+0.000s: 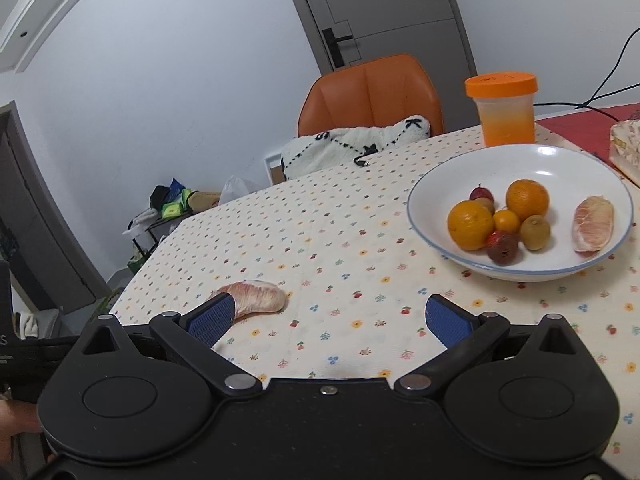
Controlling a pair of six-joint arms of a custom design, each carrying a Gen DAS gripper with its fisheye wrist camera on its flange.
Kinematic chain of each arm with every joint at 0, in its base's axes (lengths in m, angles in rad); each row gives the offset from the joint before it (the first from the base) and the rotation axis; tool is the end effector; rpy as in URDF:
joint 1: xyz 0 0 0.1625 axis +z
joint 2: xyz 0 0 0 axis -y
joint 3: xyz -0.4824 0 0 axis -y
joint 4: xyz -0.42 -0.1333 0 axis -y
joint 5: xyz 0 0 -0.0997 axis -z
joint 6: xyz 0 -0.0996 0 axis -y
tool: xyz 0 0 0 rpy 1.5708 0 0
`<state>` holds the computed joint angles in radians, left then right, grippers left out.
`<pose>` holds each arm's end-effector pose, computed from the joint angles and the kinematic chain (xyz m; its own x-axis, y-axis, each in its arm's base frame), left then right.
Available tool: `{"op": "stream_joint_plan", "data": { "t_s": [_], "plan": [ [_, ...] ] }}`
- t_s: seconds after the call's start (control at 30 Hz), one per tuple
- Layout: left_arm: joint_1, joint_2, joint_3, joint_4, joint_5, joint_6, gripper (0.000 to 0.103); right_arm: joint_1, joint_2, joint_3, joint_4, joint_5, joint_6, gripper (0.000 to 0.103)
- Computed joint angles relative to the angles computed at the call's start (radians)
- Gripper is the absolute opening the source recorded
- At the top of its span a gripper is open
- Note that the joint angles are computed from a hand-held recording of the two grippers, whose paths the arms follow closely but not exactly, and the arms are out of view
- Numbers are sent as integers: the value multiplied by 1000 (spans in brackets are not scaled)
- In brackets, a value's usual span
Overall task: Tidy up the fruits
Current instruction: 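Grasp the small orange with the left tool while the right tool grasps the pomelo segment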
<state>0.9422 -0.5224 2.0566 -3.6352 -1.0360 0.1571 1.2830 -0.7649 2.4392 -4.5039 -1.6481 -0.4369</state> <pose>-0.1820 -0.5634 -0.0400 -0.7577 0.4029 -0.5134 0.6336 0.6427 -0.4307 -0.0015 -0.4477 0.1432 -0.8842 0.1957 0.4242 -0.3167 0.4162 -0.8523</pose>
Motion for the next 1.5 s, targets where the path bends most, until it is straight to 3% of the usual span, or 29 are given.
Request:
{"op": "stream_joint_plan", "data": {
  "t_s": [0.1,0.13,0.57,0.93,1.5],
  "plan": [
    [-12,6,-2,-5,58,16,37,8,4,-13,21,-14,-1,103],
    [-13,1,-1,6,65,14,21,12,6,-16,25,-18,-2,103],
    [28,-56,17,4,8,-8,21,72,22,-82,148,-54,-55,103],
    [56,-79,19,1,-10,-8,22,158,76,-203,267,-170,-155,103],
    [81,-89,5,-2,-2,-12,22,207,142,-321,336,-303,-215,103]
  ]
}}
